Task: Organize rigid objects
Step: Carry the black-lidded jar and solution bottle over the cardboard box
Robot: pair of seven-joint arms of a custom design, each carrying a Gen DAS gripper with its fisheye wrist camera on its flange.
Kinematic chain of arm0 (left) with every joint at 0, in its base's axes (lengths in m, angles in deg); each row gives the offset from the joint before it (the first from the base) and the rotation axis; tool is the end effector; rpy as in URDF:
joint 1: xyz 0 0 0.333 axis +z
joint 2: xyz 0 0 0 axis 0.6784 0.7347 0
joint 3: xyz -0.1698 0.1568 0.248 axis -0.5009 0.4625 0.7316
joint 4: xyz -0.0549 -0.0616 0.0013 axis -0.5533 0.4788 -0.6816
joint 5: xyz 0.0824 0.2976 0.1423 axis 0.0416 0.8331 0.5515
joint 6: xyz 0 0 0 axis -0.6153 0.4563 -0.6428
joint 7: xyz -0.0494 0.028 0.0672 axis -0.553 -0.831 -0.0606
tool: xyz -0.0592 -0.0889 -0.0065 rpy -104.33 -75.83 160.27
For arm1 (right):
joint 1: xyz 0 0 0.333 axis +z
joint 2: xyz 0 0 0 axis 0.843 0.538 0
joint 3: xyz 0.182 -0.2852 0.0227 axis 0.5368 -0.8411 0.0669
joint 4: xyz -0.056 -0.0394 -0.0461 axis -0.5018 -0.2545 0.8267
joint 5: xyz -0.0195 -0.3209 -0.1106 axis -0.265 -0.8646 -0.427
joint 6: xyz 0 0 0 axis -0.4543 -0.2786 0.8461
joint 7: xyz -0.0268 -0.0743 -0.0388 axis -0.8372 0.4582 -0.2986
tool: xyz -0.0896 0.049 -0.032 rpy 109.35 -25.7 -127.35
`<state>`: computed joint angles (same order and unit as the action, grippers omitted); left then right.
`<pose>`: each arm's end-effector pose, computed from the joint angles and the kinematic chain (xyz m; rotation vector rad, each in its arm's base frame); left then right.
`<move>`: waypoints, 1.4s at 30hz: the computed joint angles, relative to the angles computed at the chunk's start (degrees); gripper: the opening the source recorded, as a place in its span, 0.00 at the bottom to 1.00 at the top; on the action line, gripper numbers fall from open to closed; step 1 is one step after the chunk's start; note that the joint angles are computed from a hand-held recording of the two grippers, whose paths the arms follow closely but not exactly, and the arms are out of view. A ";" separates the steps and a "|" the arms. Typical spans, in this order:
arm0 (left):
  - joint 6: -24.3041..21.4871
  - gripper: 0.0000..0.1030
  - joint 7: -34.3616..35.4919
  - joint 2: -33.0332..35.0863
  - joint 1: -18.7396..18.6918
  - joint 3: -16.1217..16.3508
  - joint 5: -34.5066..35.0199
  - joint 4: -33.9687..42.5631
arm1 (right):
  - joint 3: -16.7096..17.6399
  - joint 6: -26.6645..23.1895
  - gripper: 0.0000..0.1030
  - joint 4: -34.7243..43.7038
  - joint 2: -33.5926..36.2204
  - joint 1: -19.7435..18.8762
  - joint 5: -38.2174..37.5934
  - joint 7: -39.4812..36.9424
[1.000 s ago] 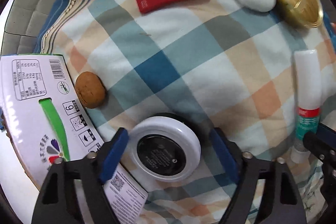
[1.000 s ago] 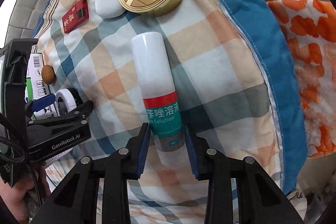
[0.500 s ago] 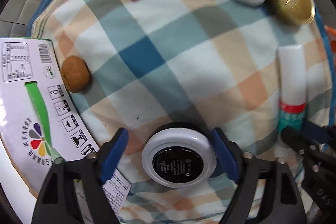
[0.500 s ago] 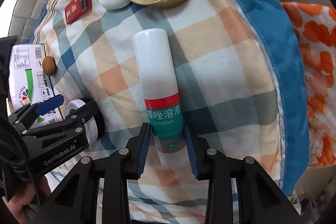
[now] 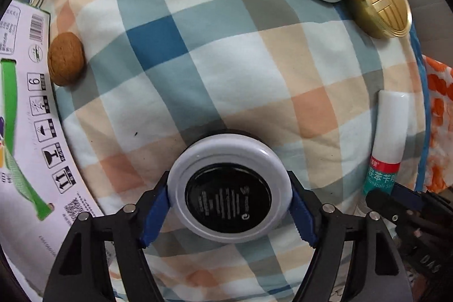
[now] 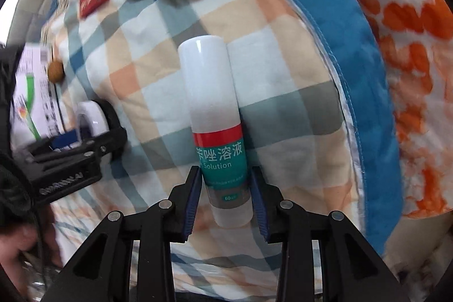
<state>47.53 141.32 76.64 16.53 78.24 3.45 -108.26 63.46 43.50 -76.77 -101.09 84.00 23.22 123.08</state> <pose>0.5550 -0.3529 0.4608 0.7493 -2.9207 -0.2889 0.3519 0.2524 0.5147 -0.6396 2.8933 0.4555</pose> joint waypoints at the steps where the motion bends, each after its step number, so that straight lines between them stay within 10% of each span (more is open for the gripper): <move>1: 1.07 0.72 -0.18 -0.50 0.26 0.02 -0.20 -1.07 | 0.05 2.38 0.37 -1.64 -0.75 -0.09 0.86 0.57; 8: 4.80 0.87 -3.43 -2.13 0.44 -0.56 -1.91 -6.00 | -0.89 8.70 0.45 -4.59 0.75 -0.23 3.98 1.60; 13: 13.01 0.73 -3.90 -4.47 0.42 -0.96 -0.88 -12.64 | -0.95 13.01 0.55 -6.94 0.17 -0.72 4.40 4.34; 20: 18.49 0.71 -0.80 -10.38 1.65 -2.32 -1.83 -19.13 | -1.47 -0.88 0.34 2.14 5.14 -1.88 -0.36 1.99; 24: 21.63 0.71 1.67 -14.64 3.00 -3.00 -3.53 -23.53 | -0.01 -0.16 0.34 1.92 3.88 -1.67 -1.61 2.71; 33: 18.27 0.71 4.71 -22.84 7.30 -3.40 -12.04 -25.46 | 1.47 -7.20 0.33 8.63 2.72 -1.00 -9.04 4.67; 42: 7.52 0.71 6.45 -17.16 12.40 -2.03 -20.44 -5.19 | 2.27 -12.46 0.33 25.00 7.69 -0.77 -16.27 3.98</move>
